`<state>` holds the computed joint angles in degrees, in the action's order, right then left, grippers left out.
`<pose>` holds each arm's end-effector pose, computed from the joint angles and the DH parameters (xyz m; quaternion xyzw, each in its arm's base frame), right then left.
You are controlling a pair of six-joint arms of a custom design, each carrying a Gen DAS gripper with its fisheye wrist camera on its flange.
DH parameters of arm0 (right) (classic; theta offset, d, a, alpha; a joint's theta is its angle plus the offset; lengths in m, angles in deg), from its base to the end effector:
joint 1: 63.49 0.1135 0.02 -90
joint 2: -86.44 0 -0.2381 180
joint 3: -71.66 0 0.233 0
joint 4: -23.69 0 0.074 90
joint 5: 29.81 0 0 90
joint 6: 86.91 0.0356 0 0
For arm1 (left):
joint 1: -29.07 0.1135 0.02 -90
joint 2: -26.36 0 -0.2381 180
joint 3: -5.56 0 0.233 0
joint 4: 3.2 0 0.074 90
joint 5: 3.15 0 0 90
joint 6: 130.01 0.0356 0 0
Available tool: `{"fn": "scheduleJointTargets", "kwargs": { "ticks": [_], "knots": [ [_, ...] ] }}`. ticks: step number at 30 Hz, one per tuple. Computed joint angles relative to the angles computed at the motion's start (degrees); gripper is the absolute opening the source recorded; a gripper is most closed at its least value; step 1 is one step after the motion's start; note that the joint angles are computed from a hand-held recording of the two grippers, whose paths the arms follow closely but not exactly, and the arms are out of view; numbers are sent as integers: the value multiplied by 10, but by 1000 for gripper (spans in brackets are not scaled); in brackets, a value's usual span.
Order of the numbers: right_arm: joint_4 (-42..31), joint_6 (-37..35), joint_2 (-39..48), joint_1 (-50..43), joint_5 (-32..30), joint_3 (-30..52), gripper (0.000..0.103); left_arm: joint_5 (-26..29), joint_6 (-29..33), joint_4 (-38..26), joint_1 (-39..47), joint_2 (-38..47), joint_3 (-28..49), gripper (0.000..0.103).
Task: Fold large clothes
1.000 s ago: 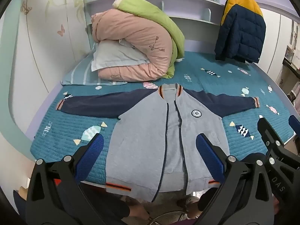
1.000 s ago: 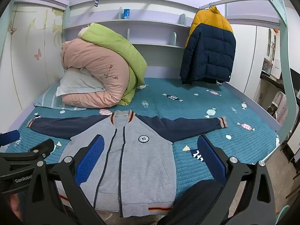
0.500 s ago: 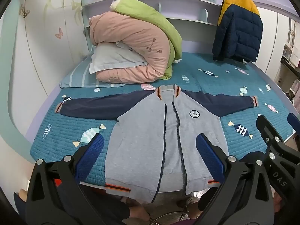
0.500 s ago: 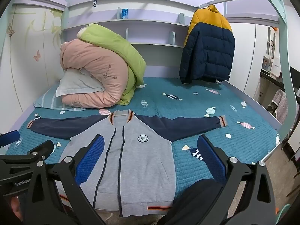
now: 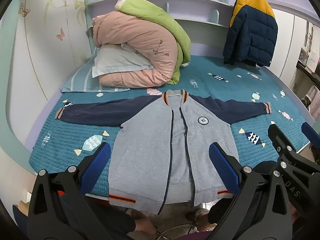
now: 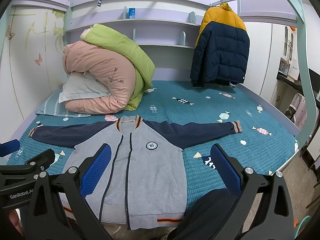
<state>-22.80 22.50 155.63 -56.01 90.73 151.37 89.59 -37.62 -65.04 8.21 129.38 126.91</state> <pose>0.2494 0.0145 0.3171 0.2083 0.8424 -0.1263 0.4807 0.3491 -0.1349 0.3433 0.1943 0.8978 -0.0850 0.3859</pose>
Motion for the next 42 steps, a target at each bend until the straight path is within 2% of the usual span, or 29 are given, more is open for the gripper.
{"fn": "scheduleJointTargets", "kwargs": {
  "ticks": [11,18,42],
  "knots": [
    [4,-1,4,-1,8,-4,96,-2,1,13,-3,-7,-22,98],
    [1,0,-2,-14,-16,-9,96,-5,-1,5,-4,-1,-9,98],
    [-8,11,9,-13,-28,3,96,4,-4,-9,-4,-1,-4,98]
  ]
}}
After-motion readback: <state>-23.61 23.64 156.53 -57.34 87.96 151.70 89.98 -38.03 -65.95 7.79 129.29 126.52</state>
